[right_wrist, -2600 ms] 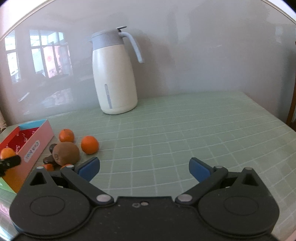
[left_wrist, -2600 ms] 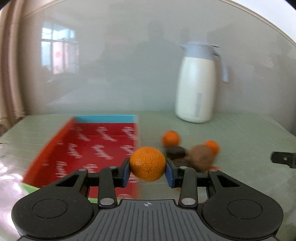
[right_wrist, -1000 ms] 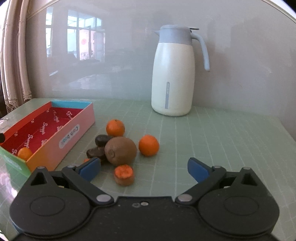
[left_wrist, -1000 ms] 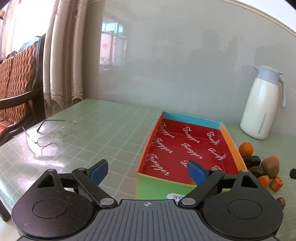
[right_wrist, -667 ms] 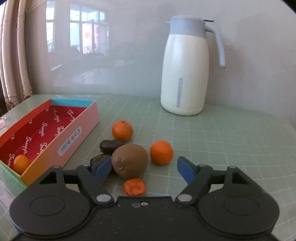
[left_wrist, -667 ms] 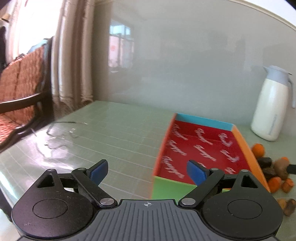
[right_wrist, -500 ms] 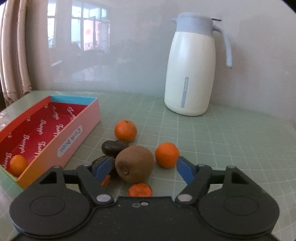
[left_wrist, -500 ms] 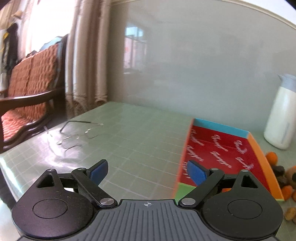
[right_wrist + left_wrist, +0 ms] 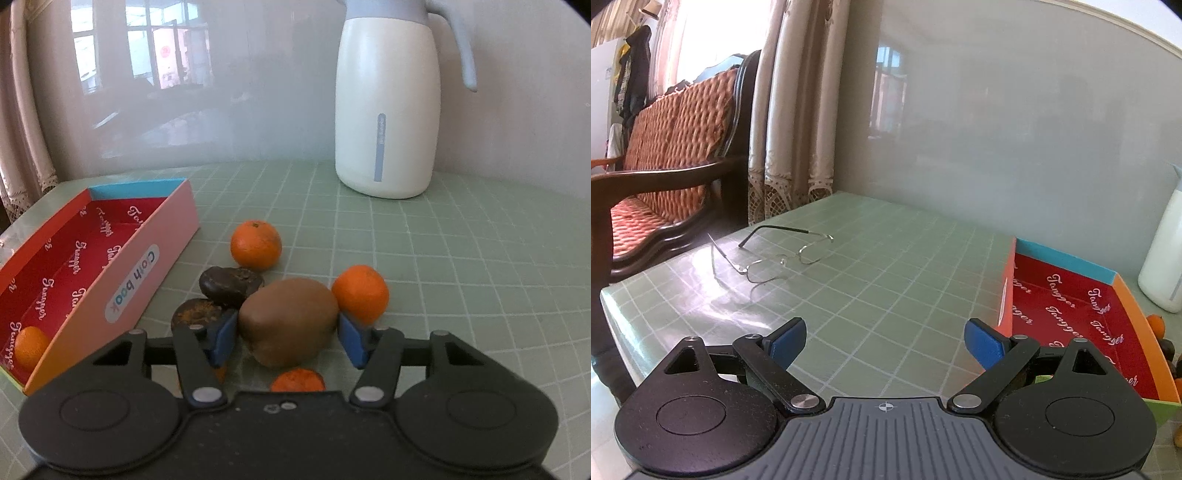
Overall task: Organize fruits
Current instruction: 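Reach the right gripper to the brown kiwi and grasp it, then carry the kiwi into the red box and open the right gripper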
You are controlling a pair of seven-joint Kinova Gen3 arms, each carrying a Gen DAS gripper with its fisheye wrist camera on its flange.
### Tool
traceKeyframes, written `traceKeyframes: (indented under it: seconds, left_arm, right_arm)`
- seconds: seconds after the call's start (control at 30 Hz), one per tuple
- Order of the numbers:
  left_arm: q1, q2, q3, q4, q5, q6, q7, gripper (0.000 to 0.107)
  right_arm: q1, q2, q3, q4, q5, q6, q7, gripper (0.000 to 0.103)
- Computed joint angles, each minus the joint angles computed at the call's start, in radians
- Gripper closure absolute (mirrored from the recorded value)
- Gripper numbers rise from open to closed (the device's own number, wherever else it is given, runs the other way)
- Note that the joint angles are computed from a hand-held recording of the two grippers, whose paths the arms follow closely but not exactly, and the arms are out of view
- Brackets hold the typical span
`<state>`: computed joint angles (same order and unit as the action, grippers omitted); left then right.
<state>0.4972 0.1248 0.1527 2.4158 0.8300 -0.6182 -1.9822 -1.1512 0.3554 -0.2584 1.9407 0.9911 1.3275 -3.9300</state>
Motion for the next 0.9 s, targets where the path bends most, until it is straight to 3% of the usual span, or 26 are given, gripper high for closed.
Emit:
traceKeyframes:
  seconds: [0.3,0.73,0.9]
  left_arm:
    - [-0.012,-0.027,0.000,0.034,0.042,-0.025,-0.038,0.015]
    - [-0.105,-0.058,-0.013,0.074,0.014,-0.003,-0.002,0.015]
    - [-0.108,-0.056,-0.007,0.074,0.002,-0.005,0.000,0.015]
  right_arm:
    - [-0.053,0.020,-0.008,-0.047,0.111,0.059,-0.014,0.046]
    - [-0.075,0.086,0.032,-0.168,0.246,-0.015,0.118,0.046]
    - [-0.063,0.116,0.047,-0.227,0.212,-0.048,0.228,0.045]
